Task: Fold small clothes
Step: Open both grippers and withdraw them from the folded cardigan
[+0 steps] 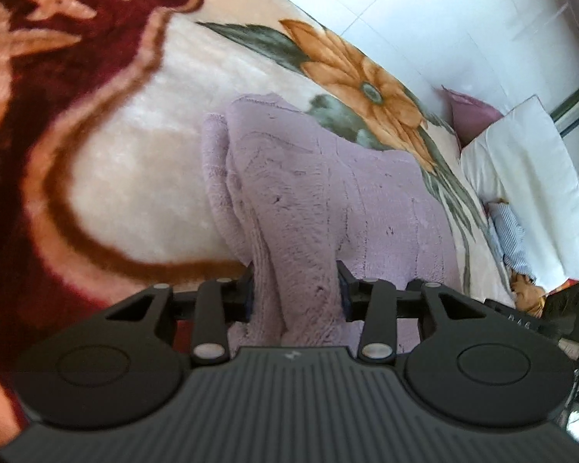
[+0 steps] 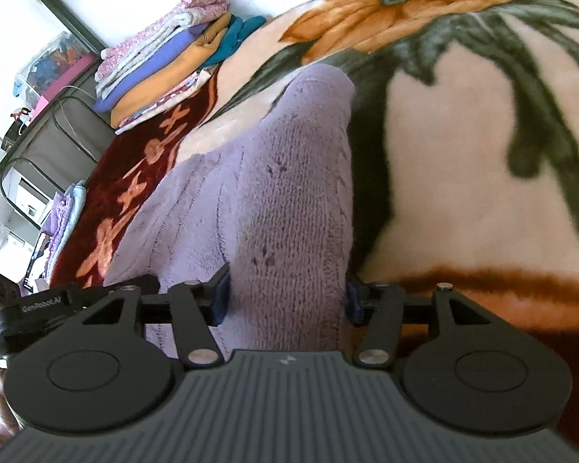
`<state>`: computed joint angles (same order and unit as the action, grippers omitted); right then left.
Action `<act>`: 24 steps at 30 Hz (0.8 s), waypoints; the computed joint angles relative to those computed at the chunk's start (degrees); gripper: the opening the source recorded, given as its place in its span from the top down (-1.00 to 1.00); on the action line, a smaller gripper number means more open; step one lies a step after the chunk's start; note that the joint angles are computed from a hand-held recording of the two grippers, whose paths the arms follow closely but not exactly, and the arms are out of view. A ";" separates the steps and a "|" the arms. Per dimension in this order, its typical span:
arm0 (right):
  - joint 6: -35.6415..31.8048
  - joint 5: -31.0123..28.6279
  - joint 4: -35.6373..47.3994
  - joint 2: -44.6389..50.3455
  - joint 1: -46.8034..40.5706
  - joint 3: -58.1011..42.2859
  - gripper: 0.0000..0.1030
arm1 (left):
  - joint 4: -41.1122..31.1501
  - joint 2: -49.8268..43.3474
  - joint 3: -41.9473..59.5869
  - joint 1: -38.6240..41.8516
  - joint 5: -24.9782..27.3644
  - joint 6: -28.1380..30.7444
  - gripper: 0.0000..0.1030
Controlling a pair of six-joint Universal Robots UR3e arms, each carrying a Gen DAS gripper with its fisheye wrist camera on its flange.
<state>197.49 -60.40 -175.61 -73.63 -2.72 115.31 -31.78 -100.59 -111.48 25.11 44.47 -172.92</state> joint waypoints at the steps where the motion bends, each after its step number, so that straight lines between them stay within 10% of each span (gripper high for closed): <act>1: -0.06 0.11 -0.52 -0.31 -0.17 0.64 -0.28 | 0.16 0.70 -0.36 -0.15 0.60 0.41 0.16; 14: -2.87 -11.58 -5.52 -12.50 4.55 11.43 -0.66 | 4.04 15.09 -8.02 -4.02 16.58 1.18 -0.19; 17: -3.70 -14.46 -6.75 -15.51 5.93 14.30 -0.76 | 4.30 17.85 -9.72 -5.63 20.46 0.26 -0.54; 24: -3.06 -16.73 -8.84 -20.30 7.56 19.21 -0.88 | 3.57 22.24 -13.20 -7.17 23.66 0.88 -0.55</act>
